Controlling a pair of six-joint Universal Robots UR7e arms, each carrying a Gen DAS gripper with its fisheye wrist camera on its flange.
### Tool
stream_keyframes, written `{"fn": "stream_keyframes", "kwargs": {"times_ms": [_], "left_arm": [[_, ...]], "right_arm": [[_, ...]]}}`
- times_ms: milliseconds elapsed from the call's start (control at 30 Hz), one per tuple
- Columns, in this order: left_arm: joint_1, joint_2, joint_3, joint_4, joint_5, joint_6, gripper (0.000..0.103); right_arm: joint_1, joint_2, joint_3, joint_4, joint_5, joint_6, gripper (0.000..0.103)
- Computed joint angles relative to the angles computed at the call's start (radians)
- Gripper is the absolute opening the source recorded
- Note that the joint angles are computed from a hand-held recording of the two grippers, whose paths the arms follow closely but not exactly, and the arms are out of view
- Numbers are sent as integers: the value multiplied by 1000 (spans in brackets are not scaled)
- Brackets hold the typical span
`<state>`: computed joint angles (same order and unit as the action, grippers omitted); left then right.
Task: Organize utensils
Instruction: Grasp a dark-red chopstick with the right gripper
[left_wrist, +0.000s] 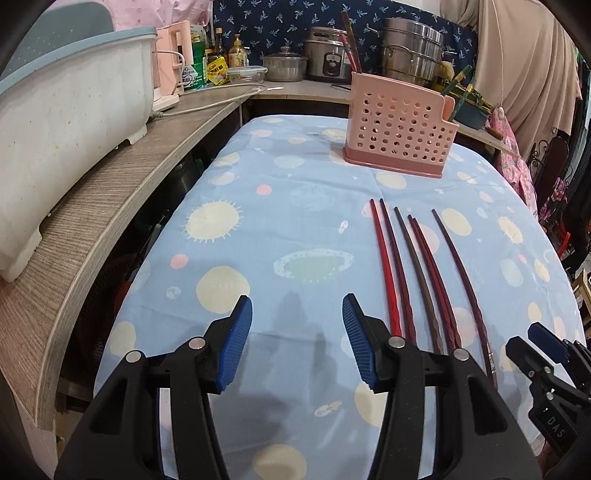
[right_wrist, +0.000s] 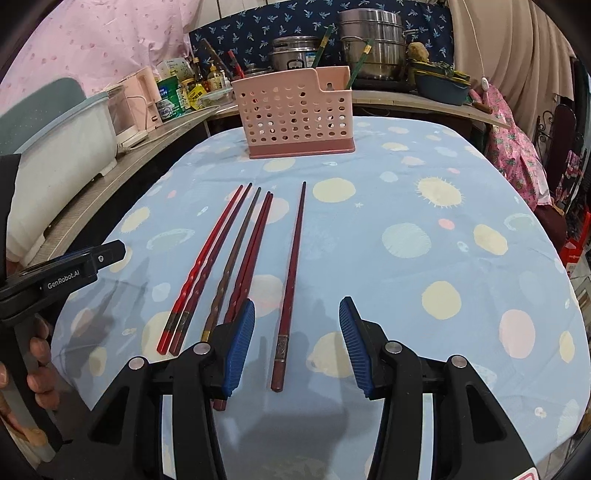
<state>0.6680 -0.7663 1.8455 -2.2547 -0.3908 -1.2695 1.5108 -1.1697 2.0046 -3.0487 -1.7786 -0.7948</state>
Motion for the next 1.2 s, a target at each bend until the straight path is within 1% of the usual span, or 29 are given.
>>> {"fn": "stream_keyframes", "kwargs": {"times_ms": [200,267,467,533,667,800,833,900,967,1033,1100,1200], "left_arm": [[-5,4,4,5,-7,-5,49],[-6,3,6,5,-9,-8,49],[-6,5,6,6,-19,-10,49],[-8,7,7,5,-20,-9,49],[-11,8,9,13,-21,-15,49],[-7,10,12,8,-33,-17,49],[-6,12,12,5,-36,-16,49],[-5,15,12,-6,-45,-8,49],[-6,19,11,-14,-47,1,49],[-7,22,10,-26,-50,15,49],[-9,25,10,-37,-54,26,49],[-11,33,13,-82,-67,64,50]], "right_arm": [[-3,9,14,-8,-12,-9,47],[-4,13,19,-14,-15,-14,45],[-7,20,24,-24,-29,-21,36],[-11,22,22,-18,-33,-19,31],[-19,24,25,-21,-35,-23,28],[-15,32,32,-56,-48,-53,26],[-13,36,34,-69,-54,-62,24],[-11,41,37,-90,-61,-75,22],[-13,43,38,-102,-64,-77,17],[-17,40,37,-103,-61,-75,11],[-20,35,37,-99,-58,-68,7],[-24,30,40,-100,-57,-65,7]]}}
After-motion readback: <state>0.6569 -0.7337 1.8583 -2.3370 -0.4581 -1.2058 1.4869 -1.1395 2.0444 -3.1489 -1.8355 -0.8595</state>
